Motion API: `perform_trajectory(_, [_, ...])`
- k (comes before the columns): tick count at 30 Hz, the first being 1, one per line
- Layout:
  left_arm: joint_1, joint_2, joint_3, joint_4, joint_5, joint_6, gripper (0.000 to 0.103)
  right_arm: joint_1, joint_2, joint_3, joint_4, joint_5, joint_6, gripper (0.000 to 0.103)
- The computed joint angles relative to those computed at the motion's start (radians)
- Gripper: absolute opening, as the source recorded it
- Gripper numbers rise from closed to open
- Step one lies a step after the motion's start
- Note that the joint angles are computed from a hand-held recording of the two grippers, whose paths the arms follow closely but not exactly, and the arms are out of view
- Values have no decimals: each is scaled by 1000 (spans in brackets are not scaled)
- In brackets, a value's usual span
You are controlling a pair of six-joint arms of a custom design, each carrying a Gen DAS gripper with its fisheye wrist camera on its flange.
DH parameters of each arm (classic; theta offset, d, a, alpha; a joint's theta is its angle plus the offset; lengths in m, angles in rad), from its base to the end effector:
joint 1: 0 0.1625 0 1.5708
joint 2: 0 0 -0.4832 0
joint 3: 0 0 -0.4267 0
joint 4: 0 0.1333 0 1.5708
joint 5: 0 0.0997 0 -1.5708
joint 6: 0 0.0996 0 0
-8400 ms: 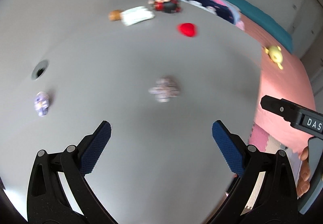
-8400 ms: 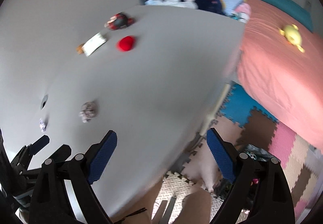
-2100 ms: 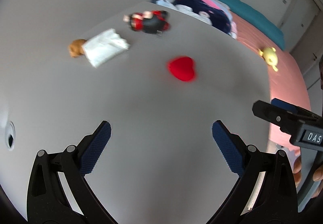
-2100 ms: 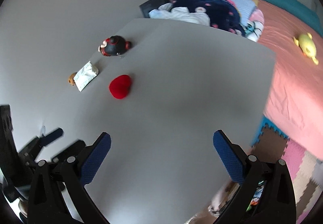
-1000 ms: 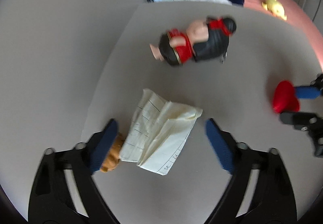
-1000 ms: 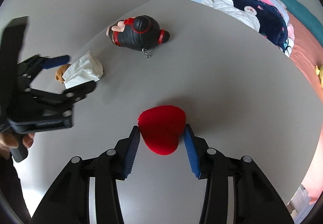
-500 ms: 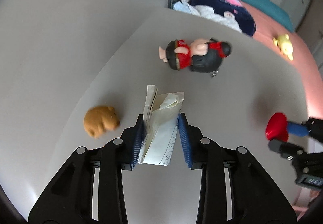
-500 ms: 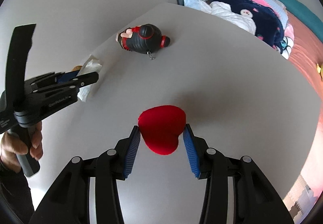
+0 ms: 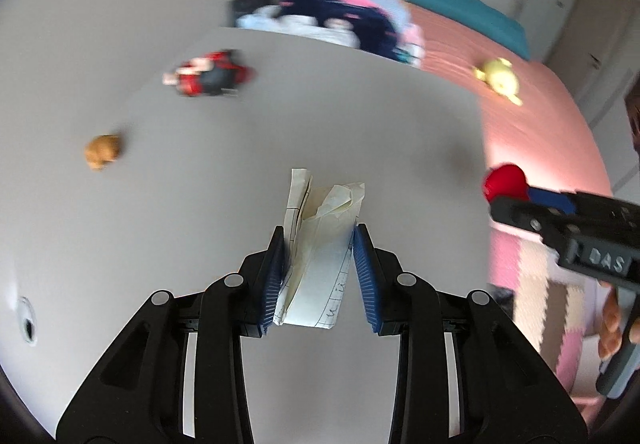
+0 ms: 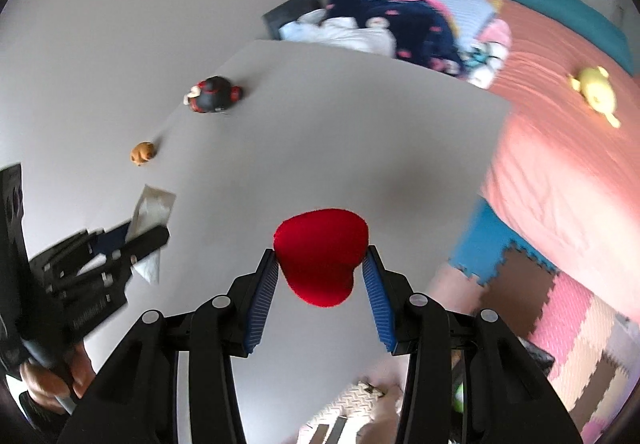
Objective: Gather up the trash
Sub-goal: 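Lift the heart plush and white paper and carry them toward the bin, then open both tools to drop the heart plush and paper into the bin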
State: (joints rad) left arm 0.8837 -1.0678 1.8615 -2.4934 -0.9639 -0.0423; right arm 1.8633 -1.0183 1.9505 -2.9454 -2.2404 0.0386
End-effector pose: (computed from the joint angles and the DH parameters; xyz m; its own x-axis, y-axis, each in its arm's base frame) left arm -0.2599 -0.6165 0.2133 -0.7075 0.4315 -0.5596 0.5997 0.7856 -0.1523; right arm 0.2505 -0.5840 0.2033 -0.8368 0.0617 0.5440 -0.2285 0.8636 -0.4494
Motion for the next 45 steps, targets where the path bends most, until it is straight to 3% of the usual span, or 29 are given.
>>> perform_trajectory(15, [-249,118,172,-109,-194,-62,34,-99,-409,425,-215,-58,35,46])
perform_trajectory(29, [-407,302,252,-188,-384,-93,34,-332,-758,712,-307,-3,14,46])
perform_trajectory(36, [-471,365,268,-197,-434,-121,34,-479,-862,780,-324,27,-30,46])
perform_trajectory(40, [-488,387,264,-194,-441,-120,37,-524,-871,795,-348,21,-53,46])
perform_trajectory(42, [-498,395,267,-204,-444,-121,46,-556,-888,800,-350,39,-49,54])
perform_trajectory(43, [-505,398,268,-206,-439,-124,73,-568,-898,805,-349,47,-41,84])
perform_trajectory(44, [-509,400,273,-217,-431,-128,97,-596,-915,811,-352,76,-37,101])
perform_trajectory(45, [-518,399,286,-250,-410,-136,97,-598,-915,807,-344,62,-27,101])
